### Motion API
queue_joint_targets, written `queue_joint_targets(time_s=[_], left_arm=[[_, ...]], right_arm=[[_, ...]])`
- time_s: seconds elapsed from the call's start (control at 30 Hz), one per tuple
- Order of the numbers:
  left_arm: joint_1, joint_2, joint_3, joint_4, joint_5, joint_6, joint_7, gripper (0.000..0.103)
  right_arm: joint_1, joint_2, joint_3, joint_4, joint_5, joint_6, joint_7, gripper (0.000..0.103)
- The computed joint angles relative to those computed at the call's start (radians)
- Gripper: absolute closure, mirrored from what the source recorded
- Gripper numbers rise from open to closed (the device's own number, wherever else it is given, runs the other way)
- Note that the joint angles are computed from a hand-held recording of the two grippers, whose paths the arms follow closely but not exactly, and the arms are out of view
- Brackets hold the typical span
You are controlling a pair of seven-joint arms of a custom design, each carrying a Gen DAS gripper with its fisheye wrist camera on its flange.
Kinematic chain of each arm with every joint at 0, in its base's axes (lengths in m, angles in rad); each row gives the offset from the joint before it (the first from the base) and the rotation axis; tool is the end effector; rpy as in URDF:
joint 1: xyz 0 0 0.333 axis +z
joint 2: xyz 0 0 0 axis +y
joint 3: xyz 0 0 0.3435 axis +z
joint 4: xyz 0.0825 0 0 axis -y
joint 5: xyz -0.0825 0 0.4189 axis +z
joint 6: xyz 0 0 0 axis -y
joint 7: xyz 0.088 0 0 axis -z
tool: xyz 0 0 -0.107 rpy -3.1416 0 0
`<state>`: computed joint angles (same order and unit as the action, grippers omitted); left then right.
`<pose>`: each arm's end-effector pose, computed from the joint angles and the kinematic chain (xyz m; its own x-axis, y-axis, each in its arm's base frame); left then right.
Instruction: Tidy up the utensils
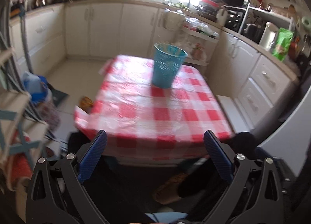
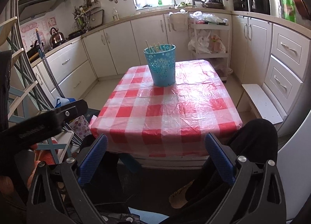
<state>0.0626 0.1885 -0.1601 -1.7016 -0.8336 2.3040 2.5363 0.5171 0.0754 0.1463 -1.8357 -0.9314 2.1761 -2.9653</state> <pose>0.6903 -0.0745 0.5476 -0.6361 -0.7255 0.2627 -0.6446 0.3125 -0.6977 0.5312 0.3733 0.5416 -0.5153 -0.8375 -0.1821 -0.5004 0.4665 -0.7294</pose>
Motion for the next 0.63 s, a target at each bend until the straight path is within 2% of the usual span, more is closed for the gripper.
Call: queue_joint_targets(time_s=[0.07, 0.27, 0.33, 0.47, 0.63], left_arm=[[-0.006, -0.005, 0.002, -0.017, 0.015, 0.031, -0.01, 0.008], [-0.037, -0.094, -0.012, -0.148, -0.075, 0.298, 0.115, 0.008], [-0.056, -0.109, -0.012, -0.174, -0.066, 0.381, 0.14, 0.008], [-0.07, -0.117, -0.003, -0.181, -0.056, 0.388, 0.167, 0.008], [-0.078, -0.091, 0.012, -0.164, 0.075, 0.379, 0.043, 0.008]], right_arm=[[0.001, 0.0, 0.0, -0.002, 0.002, 0.001, 0.001, 0.007], [0.002, 0.007, 0.0, 0.01, 0.027, -0.015, -0.017, 0.007], [0.003, 0.01, 0.0, 0.015, 0.031, -0.019, -0.022, 0.007], [0.008, 0.015, -0.001, 0.025, 0.028, -0.027, -0.032, 0.007], [0.007, 0.02, -0.004, 0.029, 0.051, -0.026, -0.049, 0.007]])
